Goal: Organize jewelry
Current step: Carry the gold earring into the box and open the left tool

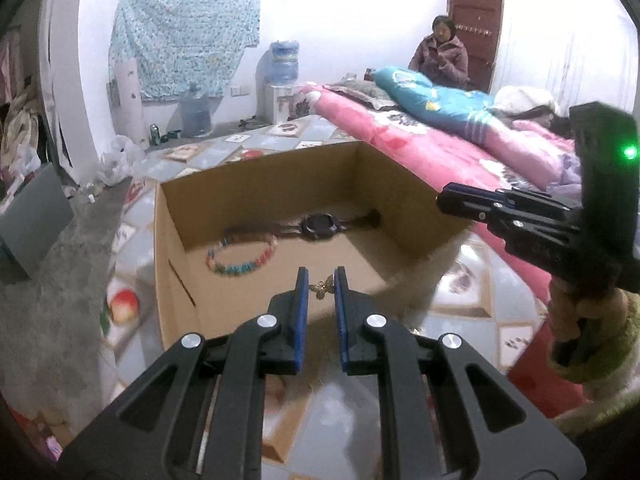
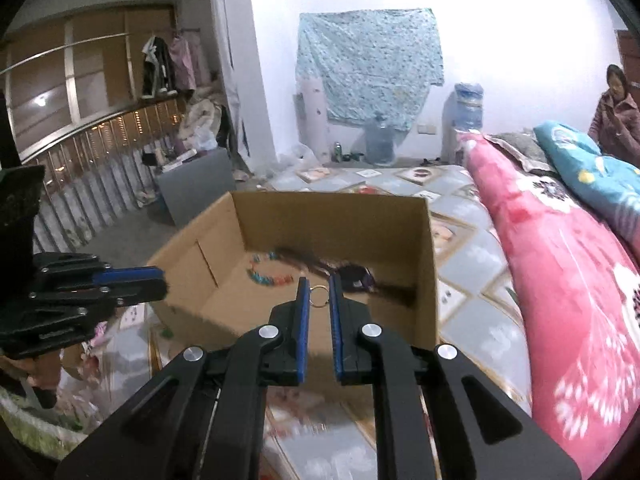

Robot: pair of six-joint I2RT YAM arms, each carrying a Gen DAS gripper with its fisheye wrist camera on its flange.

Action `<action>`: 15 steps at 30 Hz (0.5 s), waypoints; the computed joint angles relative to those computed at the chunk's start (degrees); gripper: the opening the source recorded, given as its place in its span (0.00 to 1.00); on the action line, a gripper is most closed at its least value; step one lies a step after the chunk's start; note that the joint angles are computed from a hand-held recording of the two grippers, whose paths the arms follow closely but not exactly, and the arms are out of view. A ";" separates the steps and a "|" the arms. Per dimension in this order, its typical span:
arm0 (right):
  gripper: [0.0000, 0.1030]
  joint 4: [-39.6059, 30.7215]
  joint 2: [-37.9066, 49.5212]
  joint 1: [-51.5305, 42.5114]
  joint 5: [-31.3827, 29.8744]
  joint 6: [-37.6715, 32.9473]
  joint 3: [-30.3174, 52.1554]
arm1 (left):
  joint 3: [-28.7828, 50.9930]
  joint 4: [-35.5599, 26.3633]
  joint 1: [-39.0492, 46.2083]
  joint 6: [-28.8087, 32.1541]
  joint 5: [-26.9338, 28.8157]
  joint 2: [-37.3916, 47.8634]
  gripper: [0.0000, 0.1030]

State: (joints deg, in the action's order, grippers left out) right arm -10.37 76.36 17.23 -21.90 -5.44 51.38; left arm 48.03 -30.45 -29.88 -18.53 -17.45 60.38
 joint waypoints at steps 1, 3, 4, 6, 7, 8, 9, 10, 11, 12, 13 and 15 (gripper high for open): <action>0.10 -0.66 2.47 0.09 -0.80 0.35 1.92 | 1.29 -0.10 1.31 0.58 0.33 2.29 0.11; 0.10 -2.73 8.07 1.27 0.64 1.02 6.36 | 4.59 0.09 4.89 1.90 3.13 7.84 0.11; 0.10 -3.40 9.65 1.95 1.56 1.24 7.51 | 5.68 0.19 5.93 2.29 3.79 10.00 0.11; 0.10 -6.34 14.01 2.68 3.01 1.61 11.66 | 8.22 0.11 7.45 3.25 4.24 15.14 0.11; 0.10 -7.79 16.10 3.05 3.68 1.58 13.50 | 8.78 0.22 7.86 3.45 4.50 16.53 0.11; 0.10 -8.98 17.92 3.39 4.53 1.74 15.04 | 9.92 0.02 8.23 3.67 4.63 18.59 0.11; 0.10 -9.54 18.74 3.58 4.81 1.87 15.67 | 10.40 0.13 8.33 3.74 4.61 19.90 0.11; 0.10 -10.59 20.28 3.71 4.95 1.91 16.90 | 11.10 0.04 8.59 3.81 4.82 21.19 0.11; 0.10 -10.91 21.13 3.83 5.20 2.01 17.50 | 11.69 -0.05 8.99 3.97 5.17 22.44 0.11; 0.10 -11.27 21.73 3.91 5.37 1.95 17.96 | 12.35 -0.26 9.09 4.01 5.05 23.62 0.11; 0.10 -11.60 22.33 4.08 5.63 1.86 18.43 | 12.60 -0.27 9.14 4.04 4.83 24.32 0.11; 0.11 -11.86 23.40 4.37 6.36 1.73 19.13 | 13.82 -1.06 9.36 3.82 4.21 26.39 0.12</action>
State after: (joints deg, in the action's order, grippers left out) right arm -22.23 99.75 21.60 -15.54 -3.71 70.52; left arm 61.85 -31.51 -20.53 -14.71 -13.24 86.77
